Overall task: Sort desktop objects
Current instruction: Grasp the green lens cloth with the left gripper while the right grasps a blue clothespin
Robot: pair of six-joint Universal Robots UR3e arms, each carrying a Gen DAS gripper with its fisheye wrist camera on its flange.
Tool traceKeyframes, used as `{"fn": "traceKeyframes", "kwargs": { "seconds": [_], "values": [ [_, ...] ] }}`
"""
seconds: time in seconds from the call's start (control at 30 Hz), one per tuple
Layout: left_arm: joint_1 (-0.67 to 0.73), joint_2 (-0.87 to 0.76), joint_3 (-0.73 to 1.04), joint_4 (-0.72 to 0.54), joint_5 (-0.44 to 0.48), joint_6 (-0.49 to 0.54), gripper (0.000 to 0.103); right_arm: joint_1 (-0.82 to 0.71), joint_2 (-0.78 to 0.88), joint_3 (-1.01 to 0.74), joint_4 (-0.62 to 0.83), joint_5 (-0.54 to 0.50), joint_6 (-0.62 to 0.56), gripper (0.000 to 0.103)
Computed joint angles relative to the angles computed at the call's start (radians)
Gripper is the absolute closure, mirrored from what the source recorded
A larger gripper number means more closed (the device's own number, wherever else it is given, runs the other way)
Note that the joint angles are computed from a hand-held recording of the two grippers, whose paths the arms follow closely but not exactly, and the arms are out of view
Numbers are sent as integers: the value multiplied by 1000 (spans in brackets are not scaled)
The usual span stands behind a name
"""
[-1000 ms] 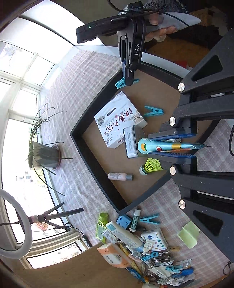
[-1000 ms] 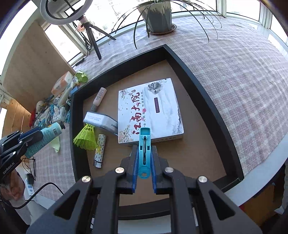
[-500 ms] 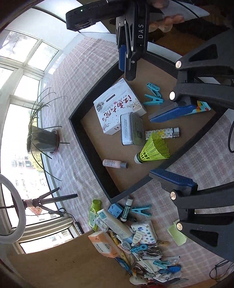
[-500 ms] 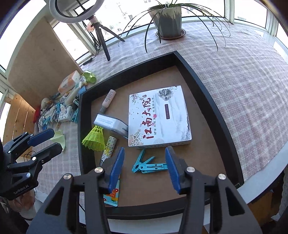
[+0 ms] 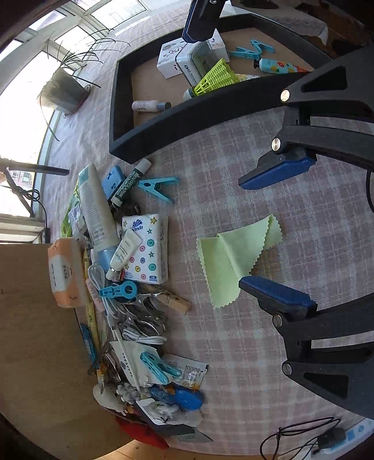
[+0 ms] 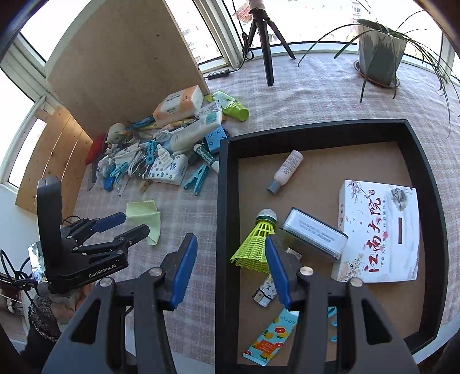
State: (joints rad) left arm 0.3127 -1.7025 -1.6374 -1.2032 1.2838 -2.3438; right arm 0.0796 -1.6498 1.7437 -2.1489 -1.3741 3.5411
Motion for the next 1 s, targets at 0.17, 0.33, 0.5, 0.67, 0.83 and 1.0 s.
{"fn": "traceKeyframes", "kwargs": {
  "seconds": [0.17, 0.33, 0.5, 0.67, 0.83, 1.0],
  "values": [
    [3, -73, -7, 60, 20, 33, 43, 91, 304, -253, -19, -6, 68, 55],
    [5, -94, -21, 94, -14, 54, 43, 129, 550, -503, 33, -30, 144, 55],
    [7, -110, -30, 112, -30, 90, 70, 133, 700, -678, 104, -62, 210, 55],
    [23, -148, 5, 78, -36, 104, 81, 142, 795, -818, 186, -114, 237, 55],
    [48, -161, 37, 33, -45, 122, 82, 146, 846, -885, 229, -137, 243, 64],
    [70, -178, 55, 36, -29, 122, 81, 184, 969, -1113, 369, -236, 205, 70]
  ]
}}
